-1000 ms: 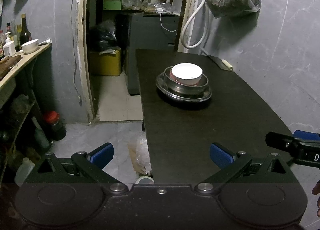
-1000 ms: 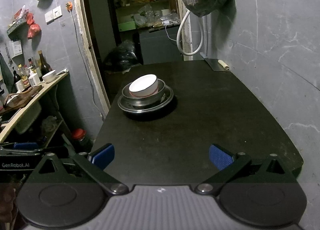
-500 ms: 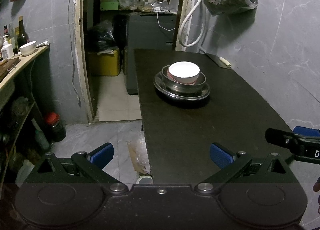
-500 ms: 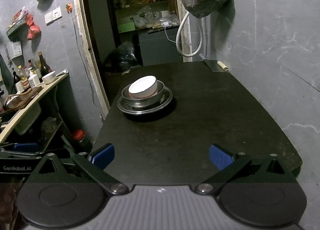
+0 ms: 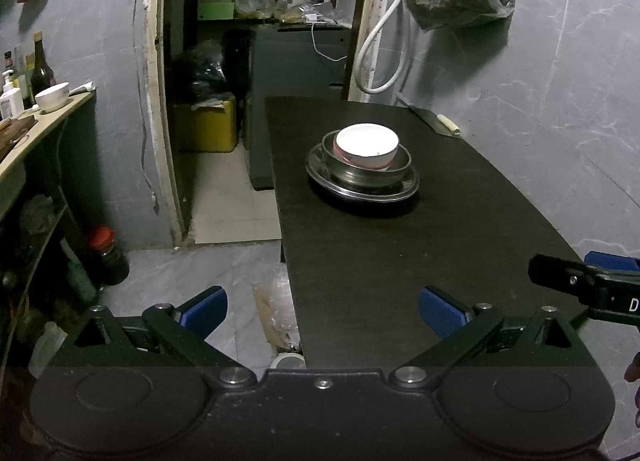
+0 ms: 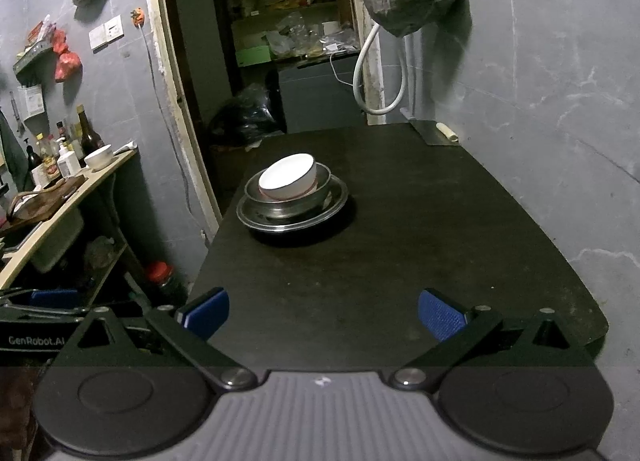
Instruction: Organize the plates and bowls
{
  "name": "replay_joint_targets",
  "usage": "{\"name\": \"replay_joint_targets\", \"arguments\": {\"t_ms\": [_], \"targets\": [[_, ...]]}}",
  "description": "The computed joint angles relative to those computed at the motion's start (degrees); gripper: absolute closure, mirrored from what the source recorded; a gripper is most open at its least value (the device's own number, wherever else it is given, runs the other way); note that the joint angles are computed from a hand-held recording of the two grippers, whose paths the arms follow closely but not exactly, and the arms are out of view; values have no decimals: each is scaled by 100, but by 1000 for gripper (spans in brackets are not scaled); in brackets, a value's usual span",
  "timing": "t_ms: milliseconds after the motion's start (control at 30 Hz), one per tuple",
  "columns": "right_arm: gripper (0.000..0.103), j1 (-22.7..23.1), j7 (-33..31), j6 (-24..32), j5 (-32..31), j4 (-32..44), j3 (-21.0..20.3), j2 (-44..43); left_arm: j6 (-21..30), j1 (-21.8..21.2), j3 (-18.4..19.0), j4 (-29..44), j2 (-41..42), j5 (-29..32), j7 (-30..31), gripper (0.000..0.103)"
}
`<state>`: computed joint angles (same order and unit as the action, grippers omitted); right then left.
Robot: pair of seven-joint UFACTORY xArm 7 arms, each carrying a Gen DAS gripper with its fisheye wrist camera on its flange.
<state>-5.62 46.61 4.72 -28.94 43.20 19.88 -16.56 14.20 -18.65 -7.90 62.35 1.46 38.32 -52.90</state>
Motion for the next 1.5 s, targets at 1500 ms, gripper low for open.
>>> {"name": "replay_joint_targets", "arguments": {"t_ms": [1500], "targets": [[0,137,139,51,-204,86,-145,127,-194,-6,30,-69,59,-192,212,1]]}}
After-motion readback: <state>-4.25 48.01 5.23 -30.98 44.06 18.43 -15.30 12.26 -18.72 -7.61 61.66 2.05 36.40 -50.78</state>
